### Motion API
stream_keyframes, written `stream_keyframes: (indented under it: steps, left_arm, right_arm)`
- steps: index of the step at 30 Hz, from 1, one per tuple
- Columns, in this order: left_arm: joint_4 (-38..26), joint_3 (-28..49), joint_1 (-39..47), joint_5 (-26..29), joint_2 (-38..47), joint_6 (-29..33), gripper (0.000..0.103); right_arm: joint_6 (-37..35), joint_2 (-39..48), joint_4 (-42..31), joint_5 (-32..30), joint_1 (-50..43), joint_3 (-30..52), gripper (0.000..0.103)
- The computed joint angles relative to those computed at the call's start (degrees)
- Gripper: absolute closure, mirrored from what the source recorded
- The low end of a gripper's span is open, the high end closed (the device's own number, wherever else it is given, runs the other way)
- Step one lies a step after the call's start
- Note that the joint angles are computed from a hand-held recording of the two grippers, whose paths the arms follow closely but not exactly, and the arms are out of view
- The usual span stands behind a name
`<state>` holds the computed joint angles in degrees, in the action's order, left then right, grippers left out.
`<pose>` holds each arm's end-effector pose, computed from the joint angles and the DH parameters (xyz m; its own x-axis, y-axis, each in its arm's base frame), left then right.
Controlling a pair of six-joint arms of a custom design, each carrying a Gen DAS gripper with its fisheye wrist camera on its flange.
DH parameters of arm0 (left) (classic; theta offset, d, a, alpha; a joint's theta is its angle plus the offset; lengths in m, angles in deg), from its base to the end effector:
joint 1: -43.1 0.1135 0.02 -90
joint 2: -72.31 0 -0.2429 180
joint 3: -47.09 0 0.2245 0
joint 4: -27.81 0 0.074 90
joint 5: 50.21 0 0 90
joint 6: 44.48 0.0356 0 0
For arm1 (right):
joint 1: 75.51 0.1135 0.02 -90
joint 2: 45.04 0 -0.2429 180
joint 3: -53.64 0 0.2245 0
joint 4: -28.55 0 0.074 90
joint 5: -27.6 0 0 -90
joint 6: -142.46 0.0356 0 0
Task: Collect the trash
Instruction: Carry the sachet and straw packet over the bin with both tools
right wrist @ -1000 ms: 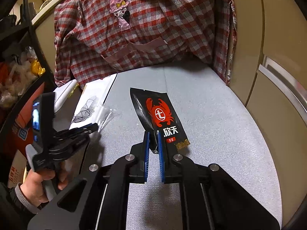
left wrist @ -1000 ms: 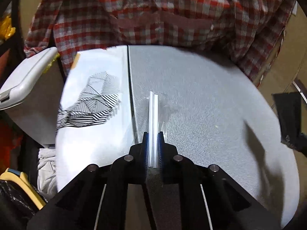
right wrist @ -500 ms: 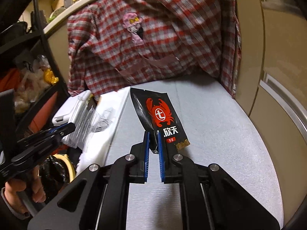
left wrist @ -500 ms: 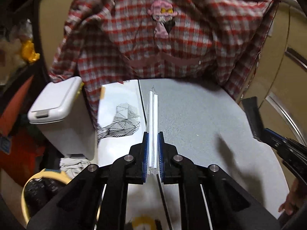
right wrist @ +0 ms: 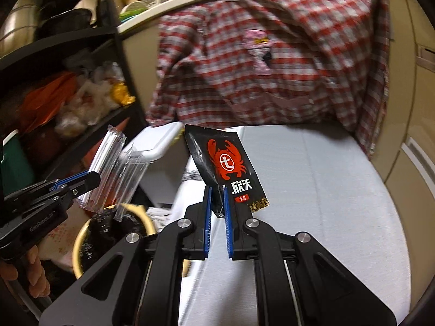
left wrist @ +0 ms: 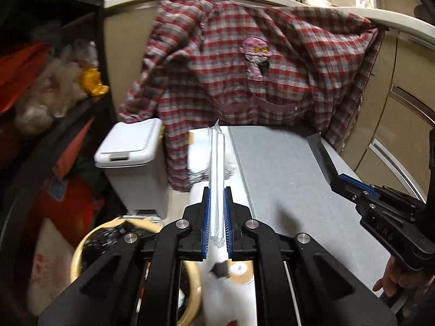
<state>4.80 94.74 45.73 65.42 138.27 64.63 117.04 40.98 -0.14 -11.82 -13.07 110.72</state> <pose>0.2143 -0.0056 0.1948 -0.5305 0.2711 -0.8031 0.4835 0.8750 -0.0240 0.1407 0.2101 0.1656 -0.5034 0.2751 -0.8191 0.1934 0.9598 0.2035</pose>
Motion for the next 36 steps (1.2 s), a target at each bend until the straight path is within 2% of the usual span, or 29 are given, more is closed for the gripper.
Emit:
stream_keyframes:
  steps: [9, 17, 26, 36]
  left_arm:
    - [-6.54, 0.93, 19.29, 9.11, -2.11, 10.65, 0.094]
    - [-6.93, 3.46, 31.27, 14.06, 4.43, 16.62, 0.094]
    - [-2.13, 6.19, 38.22, 15.03, 14.96, 18.56, 0.094]
    - [-2.11, 10.05, 39.92, 15.09, 22.52, 20.58, 0.094]
  right_arm:
    - [-3.60, 12.22, 0.31, -1.14, 4.57, 13.94, 0.094]
    - [-9.41, 21.69, 1.80, -4.58, 5.42, 24.91, 0.094]
    - [-14.00, 33.35, 1.67, -10.22, 4.67, 37.65, 0.094]
    - [-16.23, 42.42, 0.18, -14.83, 3.70, 48.64, 0.093]
